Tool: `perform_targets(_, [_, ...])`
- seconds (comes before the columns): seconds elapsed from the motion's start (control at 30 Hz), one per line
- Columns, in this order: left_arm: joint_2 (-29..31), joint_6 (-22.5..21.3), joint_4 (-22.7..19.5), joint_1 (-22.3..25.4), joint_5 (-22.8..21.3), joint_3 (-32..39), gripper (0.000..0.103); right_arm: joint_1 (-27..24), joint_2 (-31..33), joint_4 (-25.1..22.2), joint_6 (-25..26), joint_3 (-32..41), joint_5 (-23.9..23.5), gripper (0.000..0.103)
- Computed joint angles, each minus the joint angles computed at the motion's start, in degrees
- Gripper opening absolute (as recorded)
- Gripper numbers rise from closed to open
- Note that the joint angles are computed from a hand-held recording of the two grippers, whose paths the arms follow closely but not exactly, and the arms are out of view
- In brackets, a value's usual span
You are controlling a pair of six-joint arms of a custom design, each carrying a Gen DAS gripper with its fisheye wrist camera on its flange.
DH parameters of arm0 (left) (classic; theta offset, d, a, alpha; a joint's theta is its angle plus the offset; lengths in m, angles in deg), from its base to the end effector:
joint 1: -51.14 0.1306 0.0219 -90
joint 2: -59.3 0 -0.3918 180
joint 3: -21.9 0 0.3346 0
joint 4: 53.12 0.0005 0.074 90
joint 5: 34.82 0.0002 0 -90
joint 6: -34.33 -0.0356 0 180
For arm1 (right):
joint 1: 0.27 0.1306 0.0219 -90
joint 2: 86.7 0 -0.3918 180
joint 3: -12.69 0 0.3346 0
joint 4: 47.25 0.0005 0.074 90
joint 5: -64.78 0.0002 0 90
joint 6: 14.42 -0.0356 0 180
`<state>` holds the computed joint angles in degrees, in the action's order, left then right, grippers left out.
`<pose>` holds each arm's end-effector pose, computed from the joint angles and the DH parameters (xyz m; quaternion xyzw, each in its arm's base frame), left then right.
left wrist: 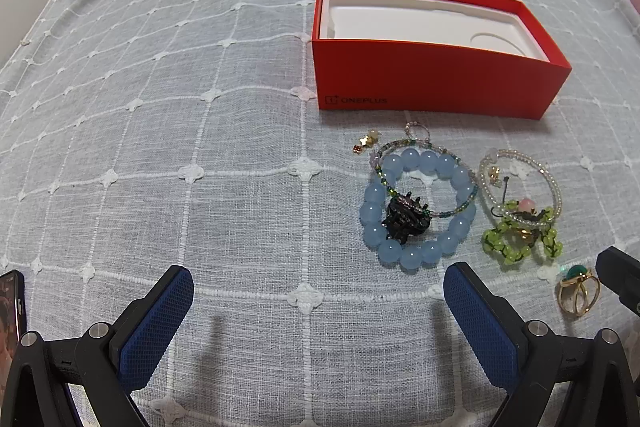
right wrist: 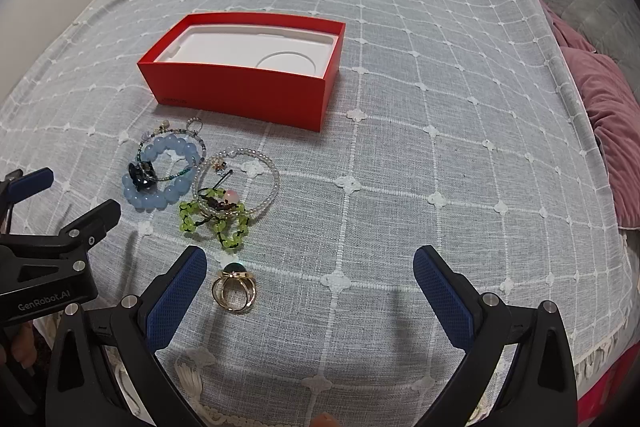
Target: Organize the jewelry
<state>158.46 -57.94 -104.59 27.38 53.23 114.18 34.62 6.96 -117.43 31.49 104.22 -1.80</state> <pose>0.4339 -0.1902 0.3839 0.2121 0.9383 -0.0348 0.2709 0.3476 0.2245 0.4075 0.1087 0.9619 -0.0590 0.2437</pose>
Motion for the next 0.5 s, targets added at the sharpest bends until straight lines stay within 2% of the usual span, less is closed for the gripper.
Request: perform_targets(0.5, [0.38, -1.43, 0.19, 0.39, -0.03, 0.99, 0.103, 0.10, -0.05, -0.58, 0.13, 0.35, 1.20, 0.103])
